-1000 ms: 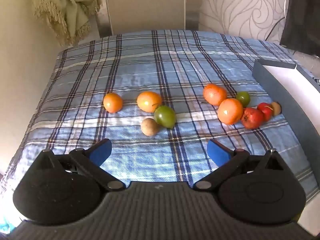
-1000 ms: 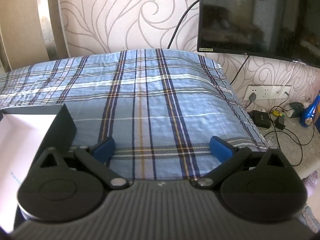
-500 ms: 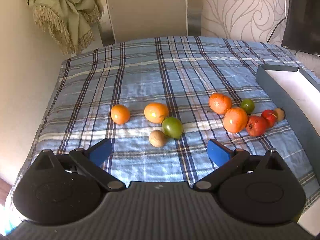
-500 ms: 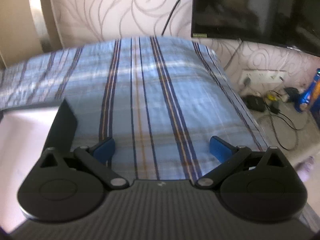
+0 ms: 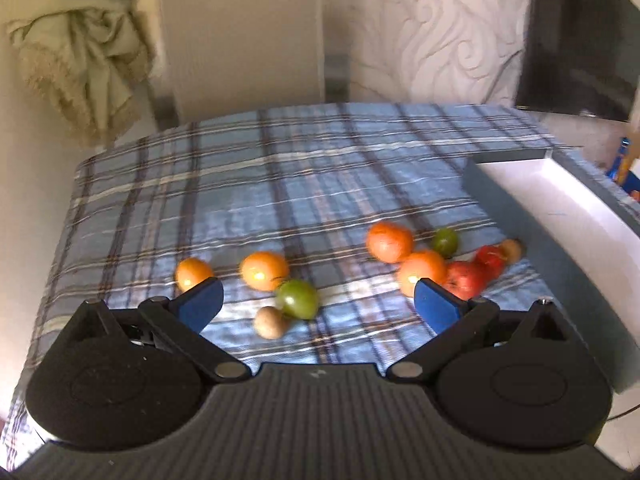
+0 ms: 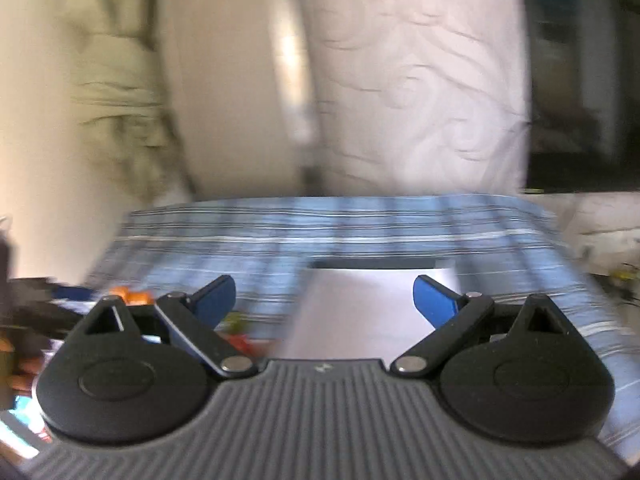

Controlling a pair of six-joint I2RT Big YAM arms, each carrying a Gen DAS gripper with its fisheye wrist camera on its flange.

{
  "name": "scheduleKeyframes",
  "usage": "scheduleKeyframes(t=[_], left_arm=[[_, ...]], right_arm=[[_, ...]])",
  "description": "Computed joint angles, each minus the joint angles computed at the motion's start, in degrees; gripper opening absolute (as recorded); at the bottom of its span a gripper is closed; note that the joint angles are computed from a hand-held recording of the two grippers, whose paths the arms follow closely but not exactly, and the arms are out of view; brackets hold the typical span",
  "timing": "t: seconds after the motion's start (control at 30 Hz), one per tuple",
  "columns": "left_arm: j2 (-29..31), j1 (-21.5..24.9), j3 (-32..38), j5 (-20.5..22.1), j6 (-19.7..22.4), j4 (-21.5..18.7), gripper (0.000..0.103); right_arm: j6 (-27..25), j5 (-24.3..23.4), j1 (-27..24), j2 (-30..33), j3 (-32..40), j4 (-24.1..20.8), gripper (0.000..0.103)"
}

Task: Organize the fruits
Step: 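Move the right gripper to the red tomato and close on it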

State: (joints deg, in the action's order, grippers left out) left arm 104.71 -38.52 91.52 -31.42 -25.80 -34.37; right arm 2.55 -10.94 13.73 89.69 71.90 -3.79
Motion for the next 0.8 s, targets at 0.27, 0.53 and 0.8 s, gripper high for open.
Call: scheduleKeyframes(t=[0.27,0.53,0.8], left_arm=[[-3.7,0.0,-6.0,3.7,5.8,5.8,0.103],[-4.2,2.3,-8.0,8.1,6.1,5.9,0.102],[-3.8,4.0,-8.1,11.6,8.2,6.3,0.102]], right_arm=[[-1.3,4.0,7.6,6.4,7.6,-14.3,0.058],[-0.2,10.1,10.4,12.2,13.1,-17.8,0.041],[2.1,14.5,11.2,17.2,18.8,-21.3,0.042]])
